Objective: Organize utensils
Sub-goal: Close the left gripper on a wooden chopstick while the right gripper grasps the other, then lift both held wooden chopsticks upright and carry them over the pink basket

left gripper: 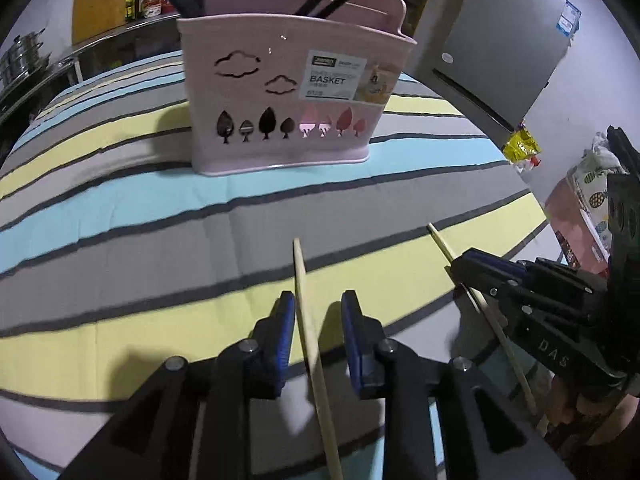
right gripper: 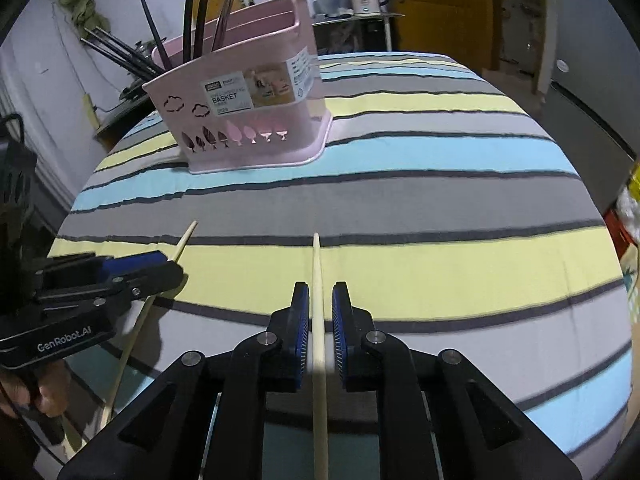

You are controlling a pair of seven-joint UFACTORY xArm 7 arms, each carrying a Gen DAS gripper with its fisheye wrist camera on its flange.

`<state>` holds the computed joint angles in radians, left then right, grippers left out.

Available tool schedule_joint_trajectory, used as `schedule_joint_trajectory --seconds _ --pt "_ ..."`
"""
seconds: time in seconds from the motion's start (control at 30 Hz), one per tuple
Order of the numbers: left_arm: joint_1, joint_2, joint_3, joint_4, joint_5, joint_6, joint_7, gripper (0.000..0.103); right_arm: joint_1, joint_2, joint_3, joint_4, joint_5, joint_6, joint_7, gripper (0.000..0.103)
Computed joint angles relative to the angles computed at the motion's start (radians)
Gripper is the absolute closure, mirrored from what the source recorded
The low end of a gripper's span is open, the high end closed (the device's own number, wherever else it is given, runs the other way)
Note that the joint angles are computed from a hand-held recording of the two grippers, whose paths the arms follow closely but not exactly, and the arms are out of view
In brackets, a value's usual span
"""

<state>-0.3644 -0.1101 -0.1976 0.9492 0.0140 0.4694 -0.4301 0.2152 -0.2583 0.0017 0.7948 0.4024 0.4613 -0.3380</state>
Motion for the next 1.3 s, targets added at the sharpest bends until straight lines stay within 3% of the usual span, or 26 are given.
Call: schedule_joint_trajectory --seconds 0.27,0.33,0.4,0.63,1.3 --pt "-0.002 0.059 -0.016 0.075 0.152 0.054 -0.051 0.079 -0.006 0.071 0.023 0.075 -0.027 0.030 -0.016 0.094" --pt "-0.005 0.069 -0.014 0.092 0.181 0.072 -0.066 0.089 -0.009 0.078 0.022 0.086 -0.020 0.041 -0.019 0.098" --pt "-0.007 0.073 -0.005 0.101 0.143 0.081 -0.039 0.096 -0.010 0.081 0.016 0.097 0.006 0.059 -0.030 0.098" --pt "-0.001 0.028 0.008 0.093 0.071 0.069 0.012 0.097 -0.011 0.047 0.009 0.113 0.057 0.076 -0.056 0.098" --pt "0.047 -0.124 -0.004 0.195 0.067 0.066 0.075 0.097 0.035 -0.101 -0.021 0.187 0.090 0.030 -0.076 0.098"
